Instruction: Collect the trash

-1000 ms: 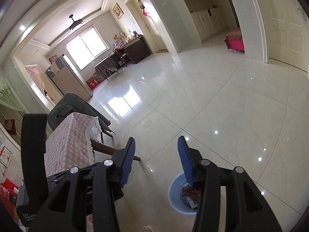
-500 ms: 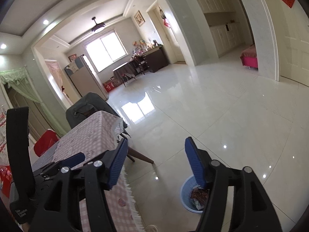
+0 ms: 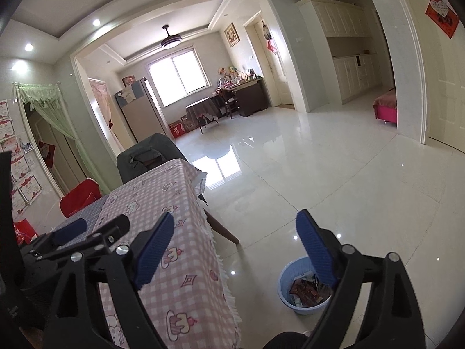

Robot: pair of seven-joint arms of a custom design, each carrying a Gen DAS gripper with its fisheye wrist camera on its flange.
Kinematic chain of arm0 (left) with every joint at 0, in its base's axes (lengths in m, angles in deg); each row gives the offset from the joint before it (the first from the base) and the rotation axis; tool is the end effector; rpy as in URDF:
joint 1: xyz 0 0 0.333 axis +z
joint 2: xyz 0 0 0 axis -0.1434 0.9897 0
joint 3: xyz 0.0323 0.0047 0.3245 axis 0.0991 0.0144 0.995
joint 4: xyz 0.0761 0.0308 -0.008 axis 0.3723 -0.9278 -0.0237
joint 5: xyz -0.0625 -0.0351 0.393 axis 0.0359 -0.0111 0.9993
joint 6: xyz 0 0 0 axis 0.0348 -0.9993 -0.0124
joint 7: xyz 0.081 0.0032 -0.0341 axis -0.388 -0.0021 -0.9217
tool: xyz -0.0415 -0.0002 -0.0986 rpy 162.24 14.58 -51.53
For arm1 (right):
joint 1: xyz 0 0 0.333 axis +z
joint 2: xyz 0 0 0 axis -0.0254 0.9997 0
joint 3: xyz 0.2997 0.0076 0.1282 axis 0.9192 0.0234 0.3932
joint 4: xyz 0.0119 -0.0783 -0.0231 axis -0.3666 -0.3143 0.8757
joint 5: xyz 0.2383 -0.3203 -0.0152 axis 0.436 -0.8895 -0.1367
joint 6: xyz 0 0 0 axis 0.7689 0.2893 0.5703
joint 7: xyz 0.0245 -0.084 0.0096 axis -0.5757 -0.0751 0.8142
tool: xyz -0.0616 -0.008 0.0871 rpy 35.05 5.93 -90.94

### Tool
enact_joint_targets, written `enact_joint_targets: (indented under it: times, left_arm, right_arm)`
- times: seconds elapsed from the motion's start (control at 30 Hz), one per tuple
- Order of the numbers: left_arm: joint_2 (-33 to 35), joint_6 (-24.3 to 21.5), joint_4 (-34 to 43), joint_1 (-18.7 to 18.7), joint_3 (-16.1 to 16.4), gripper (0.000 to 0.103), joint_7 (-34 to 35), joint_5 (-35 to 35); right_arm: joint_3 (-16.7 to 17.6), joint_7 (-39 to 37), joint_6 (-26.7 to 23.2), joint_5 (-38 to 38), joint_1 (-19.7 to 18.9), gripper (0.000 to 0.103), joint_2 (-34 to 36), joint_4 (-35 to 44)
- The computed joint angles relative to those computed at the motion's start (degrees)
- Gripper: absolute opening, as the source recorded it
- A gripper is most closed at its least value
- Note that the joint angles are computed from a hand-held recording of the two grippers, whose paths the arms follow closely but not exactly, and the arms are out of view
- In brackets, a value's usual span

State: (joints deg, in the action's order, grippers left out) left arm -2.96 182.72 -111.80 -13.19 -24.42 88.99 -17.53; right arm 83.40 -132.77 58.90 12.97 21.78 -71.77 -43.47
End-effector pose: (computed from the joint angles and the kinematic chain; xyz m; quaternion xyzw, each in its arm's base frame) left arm 0.6133 -0.1377 0.5862 -0.4056 0.7857 -0.3896 0.2577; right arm 0.4858 0.3122 0.5590 -0.3492 0.7782 -0.3525 0.3850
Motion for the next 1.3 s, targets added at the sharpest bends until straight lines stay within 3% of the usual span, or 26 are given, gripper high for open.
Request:
enact_joint_targets:
  times: [0.27,0.63,0.83,1.3]
  left_arm:
    - [-3.1,2.2,-3.5,0.3,1.4,0.09,3.7,-2.9]
    - [-3.3,3.8,-4.0,0.2,2.9,0.092,-1.6,1.9]
    - [-3.1,0.4,-2.5,0.6,2.9,0.092,-1.6,0.8]
    - [-4.1,-0.3,-2.2,0.0,3.1,0.092,1.4,-3.2]
  right_arm:
    - [1.0,-1.3,-2.4,-0.3,1.8,0.088,1.1,2.0]
    - [0.9,-1.0,-4.4,-2.1,3.5,0.09,1.5,2.6]
    - [1.2,-1.3,-6.4,-2.3,4.0,0.091,1.4,2.8]
    - [1.2,-0.4,-5.8,-2.8,3.8,0.091,1.0,2.0]
